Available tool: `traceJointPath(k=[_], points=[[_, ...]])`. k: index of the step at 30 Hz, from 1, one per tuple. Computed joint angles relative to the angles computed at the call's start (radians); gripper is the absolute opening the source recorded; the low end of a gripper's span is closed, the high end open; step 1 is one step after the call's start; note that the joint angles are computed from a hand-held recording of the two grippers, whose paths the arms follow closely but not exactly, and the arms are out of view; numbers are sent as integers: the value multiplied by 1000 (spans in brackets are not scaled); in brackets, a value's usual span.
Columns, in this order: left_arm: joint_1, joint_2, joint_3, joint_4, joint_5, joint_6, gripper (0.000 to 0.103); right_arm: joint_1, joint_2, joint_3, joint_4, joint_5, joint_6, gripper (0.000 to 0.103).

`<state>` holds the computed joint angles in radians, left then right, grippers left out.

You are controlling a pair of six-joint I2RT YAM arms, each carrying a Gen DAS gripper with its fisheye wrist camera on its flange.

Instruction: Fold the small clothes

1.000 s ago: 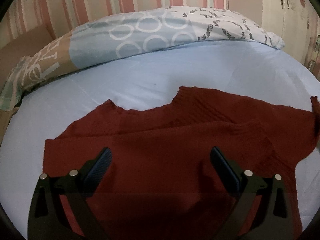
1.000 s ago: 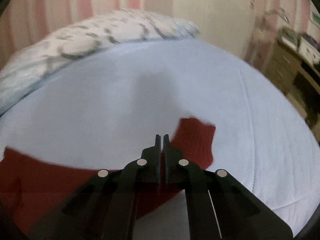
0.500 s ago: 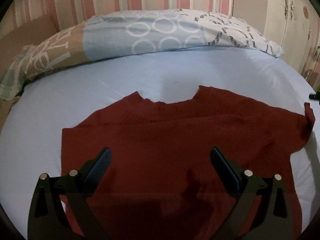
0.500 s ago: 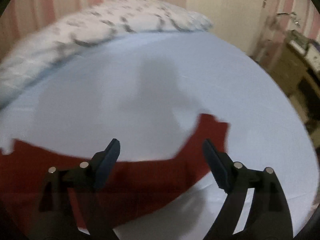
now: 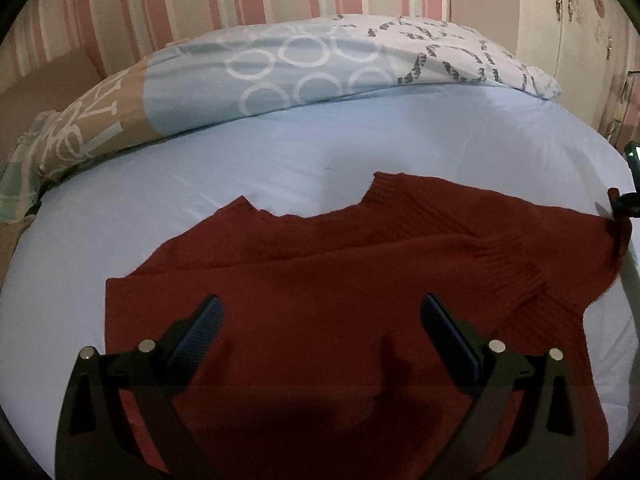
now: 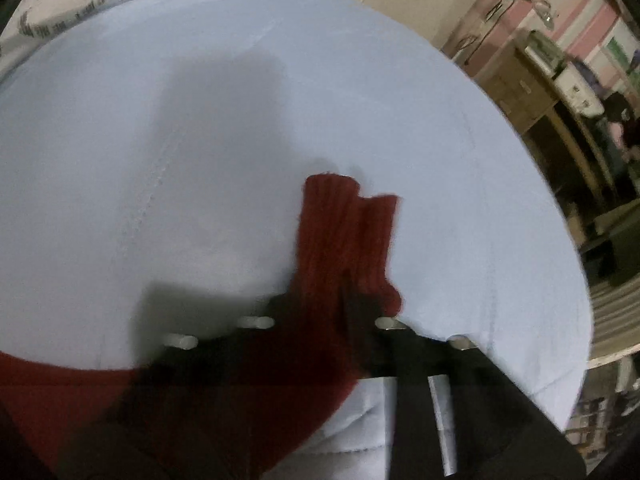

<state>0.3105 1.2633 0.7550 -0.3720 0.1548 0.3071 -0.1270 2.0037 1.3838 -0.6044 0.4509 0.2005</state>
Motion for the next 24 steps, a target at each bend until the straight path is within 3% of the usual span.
traceJointPath(k=[5,10,14,19,24], points=[[2,-28,-12,-7,9,6,99,-21,-51,-55,61,-48,-14,13],[15,-43,-4,-21,16,11,99,-22,-328,-323,268,-132,-77,13],[45,-70,11,-51,45,22,99,31,-576,-498,351,-184,-138,13],[96,-104,27,-97,81,50,99,287,-813,-552,252,-198,-47,13],[186,-123,39,-136,126,102,99,633,-775,-448,194,-158,102,13]])
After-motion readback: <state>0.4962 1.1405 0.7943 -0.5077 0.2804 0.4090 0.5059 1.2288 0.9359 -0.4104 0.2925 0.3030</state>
